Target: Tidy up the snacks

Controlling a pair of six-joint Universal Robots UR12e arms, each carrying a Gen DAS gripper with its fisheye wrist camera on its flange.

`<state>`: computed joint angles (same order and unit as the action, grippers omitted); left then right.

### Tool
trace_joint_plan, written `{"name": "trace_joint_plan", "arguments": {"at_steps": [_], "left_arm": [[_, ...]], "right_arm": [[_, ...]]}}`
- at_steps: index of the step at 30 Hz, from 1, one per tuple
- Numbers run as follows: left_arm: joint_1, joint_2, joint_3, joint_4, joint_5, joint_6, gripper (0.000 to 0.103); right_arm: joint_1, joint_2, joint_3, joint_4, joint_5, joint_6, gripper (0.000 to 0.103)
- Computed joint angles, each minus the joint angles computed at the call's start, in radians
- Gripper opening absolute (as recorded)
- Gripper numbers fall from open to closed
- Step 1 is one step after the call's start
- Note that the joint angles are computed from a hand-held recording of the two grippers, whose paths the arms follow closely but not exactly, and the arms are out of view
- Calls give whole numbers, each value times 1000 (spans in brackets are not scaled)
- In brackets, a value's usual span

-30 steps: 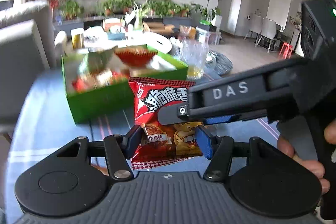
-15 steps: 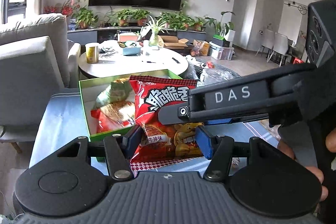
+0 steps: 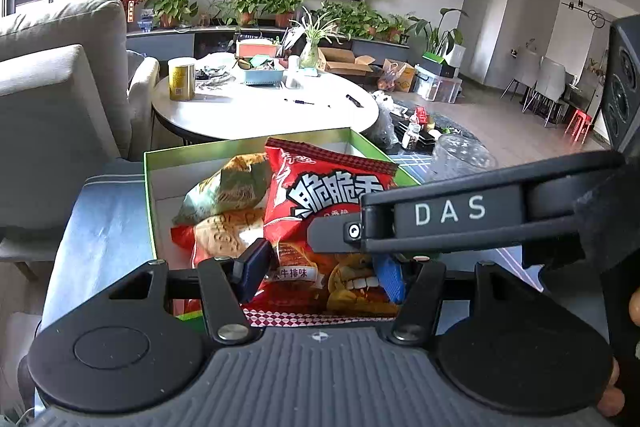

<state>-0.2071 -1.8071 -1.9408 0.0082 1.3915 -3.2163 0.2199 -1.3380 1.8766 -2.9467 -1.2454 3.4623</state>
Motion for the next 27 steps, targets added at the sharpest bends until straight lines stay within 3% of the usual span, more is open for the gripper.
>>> {"name": "trace_joint_plan", "arguments": {"at_steps": [9, 19, 27], "left_arm": [[14, -74, 87, -60, -16, 2, 56], [24, -129, 153, -55, 2, 7, 57], [33, -130, 146, -40, -12, 7, 60]], "right_arm": [[-13, 70, -74, 40, 2, 46, 44], [-6, 128, -144, 36, -18, -7, 44], [-5, 136, -143, 7, -26, -38, 44]]}}
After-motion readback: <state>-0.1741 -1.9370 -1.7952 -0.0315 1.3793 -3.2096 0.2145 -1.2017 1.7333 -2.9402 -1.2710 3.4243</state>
